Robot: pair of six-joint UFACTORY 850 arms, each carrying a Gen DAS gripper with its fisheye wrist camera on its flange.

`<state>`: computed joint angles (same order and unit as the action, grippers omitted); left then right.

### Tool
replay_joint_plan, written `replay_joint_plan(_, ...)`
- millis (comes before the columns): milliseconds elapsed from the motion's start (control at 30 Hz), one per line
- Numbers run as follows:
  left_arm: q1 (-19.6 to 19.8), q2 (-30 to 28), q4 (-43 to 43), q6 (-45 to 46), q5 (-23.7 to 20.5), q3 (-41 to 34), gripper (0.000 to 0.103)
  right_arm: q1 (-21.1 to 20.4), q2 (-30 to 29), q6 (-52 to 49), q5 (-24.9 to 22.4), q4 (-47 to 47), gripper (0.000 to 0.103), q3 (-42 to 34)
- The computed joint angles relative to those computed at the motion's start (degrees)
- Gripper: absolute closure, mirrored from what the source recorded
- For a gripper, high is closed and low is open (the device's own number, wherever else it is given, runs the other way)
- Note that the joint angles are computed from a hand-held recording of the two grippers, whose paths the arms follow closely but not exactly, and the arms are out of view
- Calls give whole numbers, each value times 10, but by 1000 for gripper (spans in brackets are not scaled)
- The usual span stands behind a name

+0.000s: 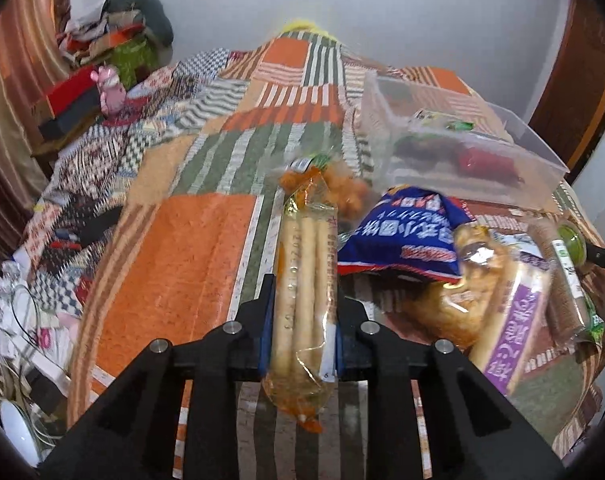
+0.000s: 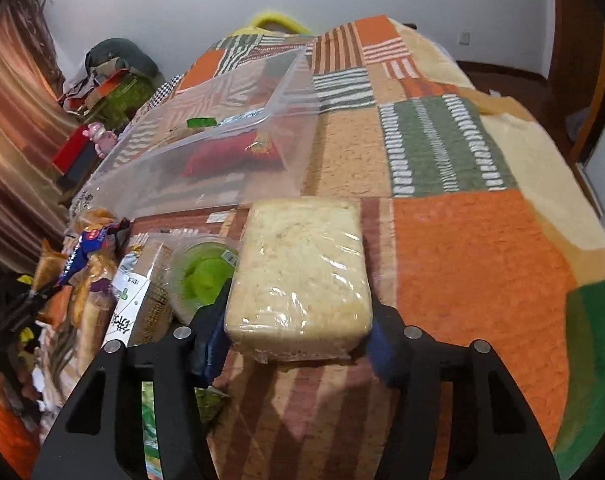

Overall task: Organize snacks
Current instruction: 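Grasp the breadstick pack with the left gripper while the right grasps the bread loaf, then carry both items over the clear box and release them inside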

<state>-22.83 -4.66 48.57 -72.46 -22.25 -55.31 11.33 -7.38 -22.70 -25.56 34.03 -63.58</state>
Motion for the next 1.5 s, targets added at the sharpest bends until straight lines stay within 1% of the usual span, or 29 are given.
replay_joint_plan(133, -7, 7, 19, -11, -1, -8, 80, 5, 16, 26, 26, -42, 51, 10)
replay_joint_plan(200, -9, 7, 29, -19, 0, -13, 80, 3, 24, 24, 34, -41, 51, 13)
replay_joint_plan(333, -11, 5, 49, -31, 9, -31, 80, -4, 31, -5, 44, -8, 51, 5)
replay_joint_plan(567, -12, -10, 82, -44, 28, -73, 80, 1, 39, -72, 70, 65, 51, -15)
replay_joint_plan(800, -18, -37, 111, -52, 37, -117, 80, 9, 16, -139, 84, 130, 51, -53)
replay_joint_plan(967, -14, -67, 91, -25, 48, -156, 80, 14, -14, -184, 83, 177, 51, -83)
replay_joint_plan(1133, -5, -103, 51, 28, 55, -197, 80, 22, -45, -197, 82, 190, 51, -110)
replay_joint_plan(1233, -1, -127, 23, 62, 55, -222, 80, 26, -68, -184, 78, 173, 51, -132)
replay_joint_plan(1333, 2, -145, 12, 75, 55, -239, 80, 29, -89, -168, 66, 157, 51, -153)
replay_joint_plan(1433, 8, -170, -45, 131, 60, -264, 80, 33, -112, -138, 55, 122, 51, -179)
replay_joint_plan(1500, 8, -184, -65, 154, 55, -278, 80, 38, -121, -114, 52, 91, 51, -188)
